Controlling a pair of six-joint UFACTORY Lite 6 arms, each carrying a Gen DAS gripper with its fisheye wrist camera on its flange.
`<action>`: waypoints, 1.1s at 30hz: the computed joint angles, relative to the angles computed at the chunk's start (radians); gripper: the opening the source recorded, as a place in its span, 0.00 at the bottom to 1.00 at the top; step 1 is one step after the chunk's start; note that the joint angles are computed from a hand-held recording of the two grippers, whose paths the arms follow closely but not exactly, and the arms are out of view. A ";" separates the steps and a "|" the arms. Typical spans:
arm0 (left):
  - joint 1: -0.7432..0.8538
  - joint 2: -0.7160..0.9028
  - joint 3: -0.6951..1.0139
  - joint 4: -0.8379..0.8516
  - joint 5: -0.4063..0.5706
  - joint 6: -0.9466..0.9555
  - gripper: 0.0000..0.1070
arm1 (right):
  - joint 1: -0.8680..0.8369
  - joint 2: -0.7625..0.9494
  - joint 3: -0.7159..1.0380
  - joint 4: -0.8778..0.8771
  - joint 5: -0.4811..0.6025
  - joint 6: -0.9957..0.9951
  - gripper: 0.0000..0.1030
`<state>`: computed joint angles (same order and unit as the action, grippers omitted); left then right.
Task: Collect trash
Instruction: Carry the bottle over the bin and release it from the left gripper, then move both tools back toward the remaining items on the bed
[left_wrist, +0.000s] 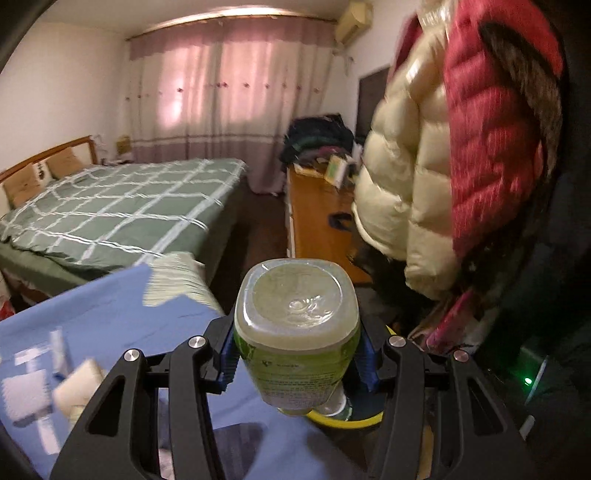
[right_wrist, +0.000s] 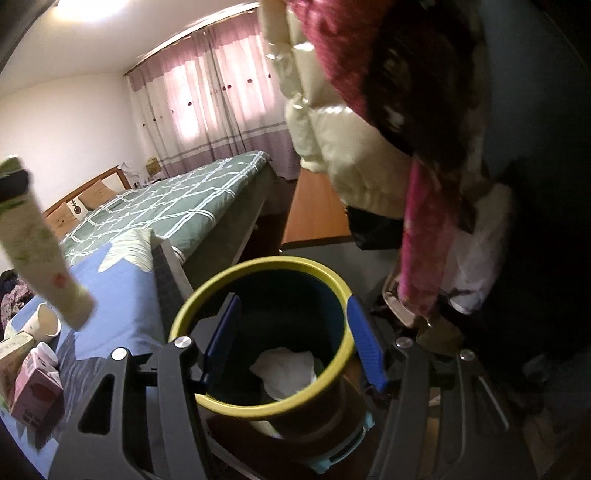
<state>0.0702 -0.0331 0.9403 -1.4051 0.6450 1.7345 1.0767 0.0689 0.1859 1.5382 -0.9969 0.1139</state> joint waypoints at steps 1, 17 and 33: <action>-0.077 0.033 0.003 -0.029 -0.063 0.009 0.48 | -0.009 0.003 -0.018 -0.023 0.006 0.033 0.55; -0.373 0.400 0.130 -0.426 -0.344 0.304 0.72 | -0.071 0.013 -0.090 -0.106 0.026 0.150 0.56; 0.509 0.006 -0.044 -0.144 0.190 0.260 0.92 | -0.003 0.053 0.155 0.005 0.015 -0.152 0.60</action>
